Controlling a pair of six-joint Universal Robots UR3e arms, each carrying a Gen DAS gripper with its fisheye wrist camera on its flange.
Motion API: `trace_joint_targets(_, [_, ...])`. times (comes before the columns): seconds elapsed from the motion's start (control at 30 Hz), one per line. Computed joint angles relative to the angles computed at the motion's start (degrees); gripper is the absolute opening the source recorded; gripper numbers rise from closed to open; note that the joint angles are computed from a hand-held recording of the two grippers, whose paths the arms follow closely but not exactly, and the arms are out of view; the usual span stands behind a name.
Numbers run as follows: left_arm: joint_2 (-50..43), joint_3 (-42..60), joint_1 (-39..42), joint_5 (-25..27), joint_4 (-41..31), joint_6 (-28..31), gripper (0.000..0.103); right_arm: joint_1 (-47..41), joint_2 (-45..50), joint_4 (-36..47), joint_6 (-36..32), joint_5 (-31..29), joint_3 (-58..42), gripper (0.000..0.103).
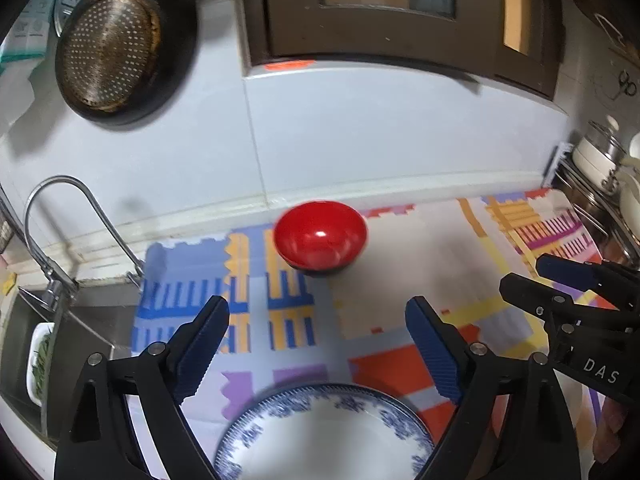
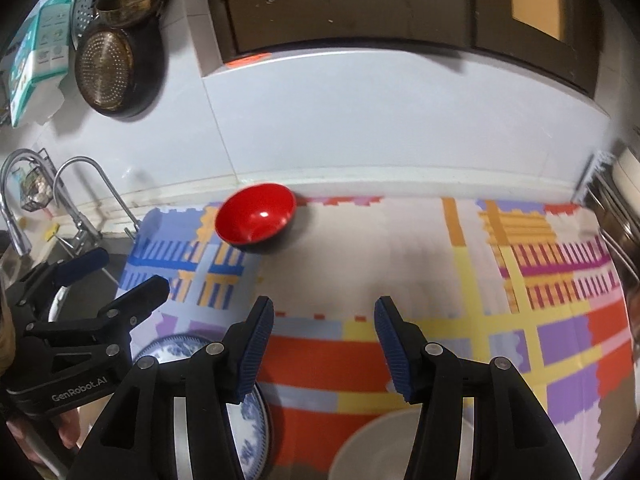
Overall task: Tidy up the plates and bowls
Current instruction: 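Move both grippers to the red-and-black bowl rim, then close the left gripper on the red bowl rim while the right gripper closes beside it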
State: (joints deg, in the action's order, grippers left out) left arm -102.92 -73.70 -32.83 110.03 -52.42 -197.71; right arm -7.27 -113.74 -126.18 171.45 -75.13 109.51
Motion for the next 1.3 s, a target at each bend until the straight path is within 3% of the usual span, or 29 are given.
trace_joint_targets(0.27, [-1.3, 1.09, 4.95, -0.02, 1.3, 3.5, 0.091, 7.23, 12.55, -6.74, 3.45, -5.15, -8.7, 0.054])
trace_joint_targets(0.4, [-3.38, 2.13, 6.93, 0.24, 2.3, 5.21, 0.092, 8.39, 19.22, -7.4, 4.79, -4.84, -13.81, 0.054])
trace_joint_targets(0.73, [-11.03, 5.45, 12.81, -4.52, 5.18, 9.44, 0.091, 11.16, 35.85, -8.95, 6.56, -7.57, -26.48, 0.054])
trace_joint_targets(1.07, [-20.44, 11.27, 17.19, -12.13, 5.5, 12.5, 0.09, 12.74, 49.7, -1.88, 5.85, -7.1, -41.03, 0.053])
trace_joint_targets(1.23, [-25.68, 17.5, 18.04, -13.82, 2.57, 12.94, 0.081, 12.99, 54.74, 1.29, 6.89, -7.19, -46.8, 0.052])
trace_joint_targets(1.3, [-27.07, 19.09, 18.15, -14.04, 2.15, 12.88, 0.078, 12.99, 56.26, 2.35, 6.99, -6.9, -48.58, 0.046])
